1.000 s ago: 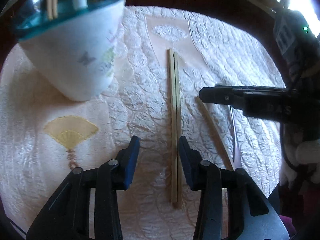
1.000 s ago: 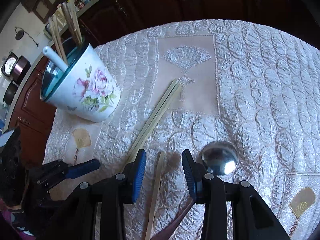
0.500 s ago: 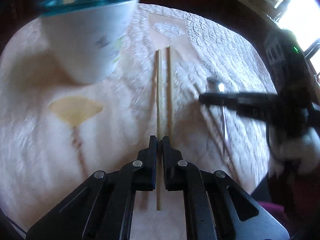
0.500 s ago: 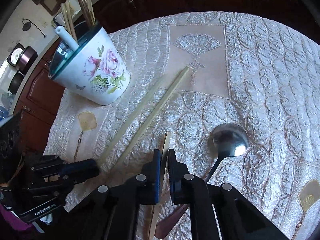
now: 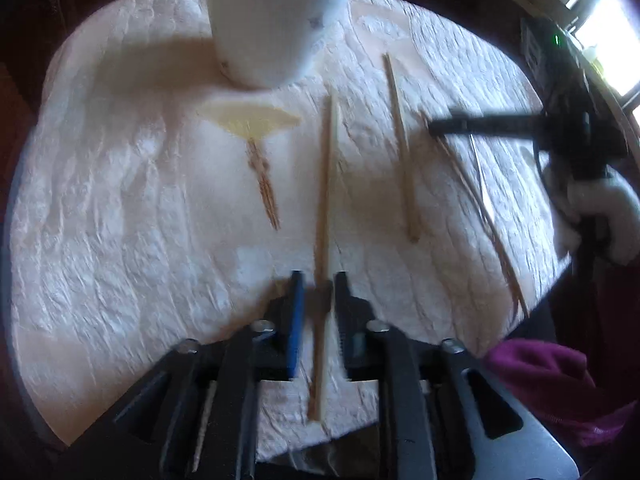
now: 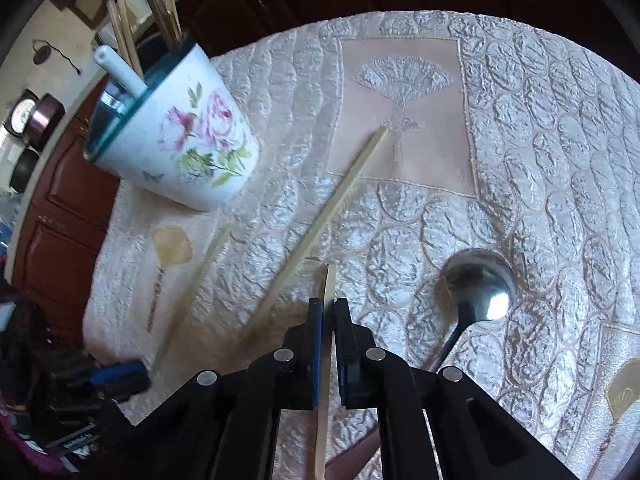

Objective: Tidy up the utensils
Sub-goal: 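Grasp a wooden chopstick with left tool while right grasps another chopstick, then lift both chopsticks and carry them over the cup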

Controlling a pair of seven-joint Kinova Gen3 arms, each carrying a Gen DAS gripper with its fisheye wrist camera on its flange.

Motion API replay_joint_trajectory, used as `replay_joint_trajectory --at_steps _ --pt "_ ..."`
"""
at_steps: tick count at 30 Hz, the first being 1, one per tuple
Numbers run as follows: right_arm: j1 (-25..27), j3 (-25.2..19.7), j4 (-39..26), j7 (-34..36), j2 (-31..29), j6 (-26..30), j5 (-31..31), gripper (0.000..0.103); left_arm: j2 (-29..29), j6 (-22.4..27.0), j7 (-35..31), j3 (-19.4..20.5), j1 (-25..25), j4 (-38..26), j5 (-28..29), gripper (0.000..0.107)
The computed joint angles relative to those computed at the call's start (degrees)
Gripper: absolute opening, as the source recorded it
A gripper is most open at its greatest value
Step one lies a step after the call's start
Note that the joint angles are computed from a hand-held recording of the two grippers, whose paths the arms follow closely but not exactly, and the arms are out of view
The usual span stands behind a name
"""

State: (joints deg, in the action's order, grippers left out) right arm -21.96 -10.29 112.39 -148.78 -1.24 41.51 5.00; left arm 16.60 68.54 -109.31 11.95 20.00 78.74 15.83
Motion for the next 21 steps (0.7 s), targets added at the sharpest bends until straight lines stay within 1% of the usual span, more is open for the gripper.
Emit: replay_joint_trajectory --at_steps 1,4,5,6,9,12,13,14,15,16,17,18,19,20,21 --pt "0.09 0.1 -0.14 0.11 0.11 0.13 -0.23 0.006 0.4 -0.34 0.51 0.03 0.37 -0.88 -0.14 0.025" --pt "0.13 0.22 -0.86 0.51 0.69 0.59 -0.11 0.016 2.5 -2.06 2.36 0.14 2.17 -4.53 -1.54 0.027" --pt "0.22 0.39 -1.34 1.27 1.0 0.96 -0.25 0.018 3.48 -2.86 2.87 0.27 3.06 -5.94 -2.22 0.03" --pt "0.33 0.68 -1.64 1.98 1.11 1.29 -0.37 0.018 4.53 -3.61 3.6 0.29 4.18 -7.39 -3.24 0.032" --pt "-0.07 0.64 -3.57 2.79 2.63 2.33 0.15 0.018 7.71 -4.59 6.39 -0.17 7.42 -11.58 -6.55 0.033" --pt "-0.55 0.72 -3.48 2.26 3.12 0.94 0.4 0.018 10.59 -5.01 9.07 -0.92 10.57 -14.68 -9.92 0.033" --pt "-1.53 1.48 -3.14 1.77 3.28 -0.05 0.51 0.018 11.48 -5.0 9.93 -1.3 11.72 -15.65 -11.3 0.033" --pt "-1.46 1.47 -2.83 2.21 3.28 -0.71 0.54 0.018 12.44 -4.71 10.78 -1.63 12.71 -16.62 -12.49 0.033" --pt "-0.32 1.14 -1.94 3.58 3.59 -1.97 0.33 0.018 13.46 -3.94 11.47 -1.91 13.55 -17.68 -13.54 0.032" --pt "-0.25 1.36 -1.81 4.52 3.86 -2.29 0.43 0.017 14.07 -3.32 11.89 -2.04 14.19 -18.41 -14.31 0.032" --pt "-0.38 1.32 -0.86 4.52 3.22 -2.62 0.52 0.012 14.23 -3.63 11.68 -2.13 14.66 -18.34 -15.15 0.032" --pt "-0.19 1.38 -0.49 5.25 2.91 -3.16 -0.18 0.009 13.62 -4.86 10.97 -2.06 14.71 -17.25 -15.61 0.024" --pt "0.04 1.44 -0.09 5.9 2.25 -3.83 -1.2 0.006 13.36 -5.15 10.07 -1.74 14.56 -16.88 -15.77 0.014" --pt "0.03 1.27 0.43 5.71 1.23 -4.47 -1.56 0.006 13.5 -4.51 9.23 -1.21 14.14 -17.36 -15.57 0.004" --pt "0.29 1.28 1.06 6.12 -0.03 -5.51 -1.67 0.006 13.79 -3.39 8.53 -0.93 13.55 -18.36 -14.48 0.004"
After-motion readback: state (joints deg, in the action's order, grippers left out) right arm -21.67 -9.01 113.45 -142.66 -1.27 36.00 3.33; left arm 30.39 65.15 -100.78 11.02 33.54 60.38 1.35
